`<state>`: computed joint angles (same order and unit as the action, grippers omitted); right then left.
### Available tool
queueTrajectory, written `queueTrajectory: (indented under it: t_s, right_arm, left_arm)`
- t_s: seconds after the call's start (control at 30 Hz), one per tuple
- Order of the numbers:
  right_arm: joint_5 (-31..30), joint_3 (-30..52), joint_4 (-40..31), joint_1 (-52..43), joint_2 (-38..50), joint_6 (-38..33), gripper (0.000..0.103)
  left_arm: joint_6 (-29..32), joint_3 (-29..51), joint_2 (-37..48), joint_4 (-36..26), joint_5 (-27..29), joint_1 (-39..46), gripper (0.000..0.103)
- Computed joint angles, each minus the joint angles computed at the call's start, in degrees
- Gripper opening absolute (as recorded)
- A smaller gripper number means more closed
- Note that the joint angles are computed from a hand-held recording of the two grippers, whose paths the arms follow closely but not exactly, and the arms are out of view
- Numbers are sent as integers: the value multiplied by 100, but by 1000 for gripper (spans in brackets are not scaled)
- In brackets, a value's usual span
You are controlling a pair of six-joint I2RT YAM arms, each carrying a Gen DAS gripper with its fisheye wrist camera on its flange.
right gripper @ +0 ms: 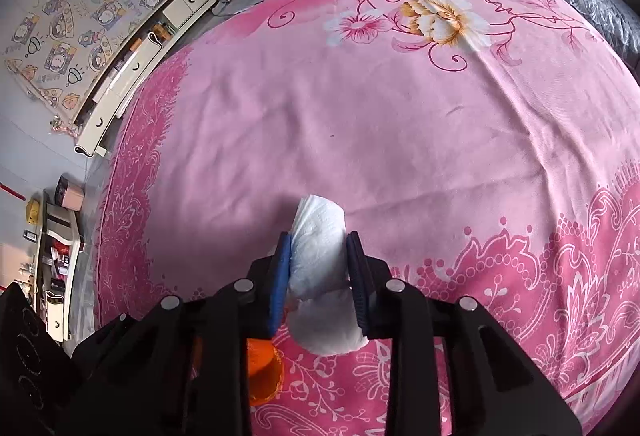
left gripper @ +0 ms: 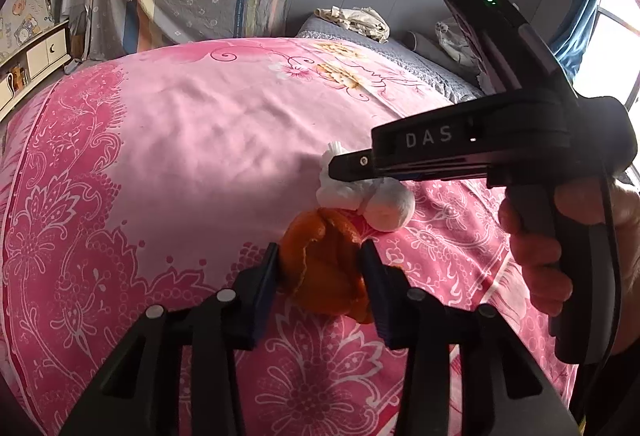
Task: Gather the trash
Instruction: 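Close the left tool on the small orange while the right tool grasps the white tissue, then lift the small orange and white tissue and carry them over the bin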
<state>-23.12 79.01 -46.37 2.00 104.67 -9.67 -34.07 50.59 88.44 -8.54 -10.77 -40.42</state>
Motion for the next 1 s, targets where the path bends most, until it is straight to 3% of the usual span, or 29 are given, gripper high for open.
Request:
queueTrajectory:
  t_s: [0.2, 0.63, 0.8, 1.0]
  right_arm:
    - [-104, -194, 170, -115, -381, 86, 22]
    - [-329, -245, -186, -602, -1217, 115, 23]
    - [-473, -400, -342, -861, -1689, 18, 23]
    - [-925, -524, -789, -1458, -2439, -319, 23]
  left_arm:
    - [-28, -57, -181, -123, -94, -11, 35]
    - [-85, -149, -1066, -510, -633, -333, 34]
    - [-228, -76, -1575, -949, -1142, -764, 34]
    - [-484, 260, -2026, -1702, -2159, -1617, 34]
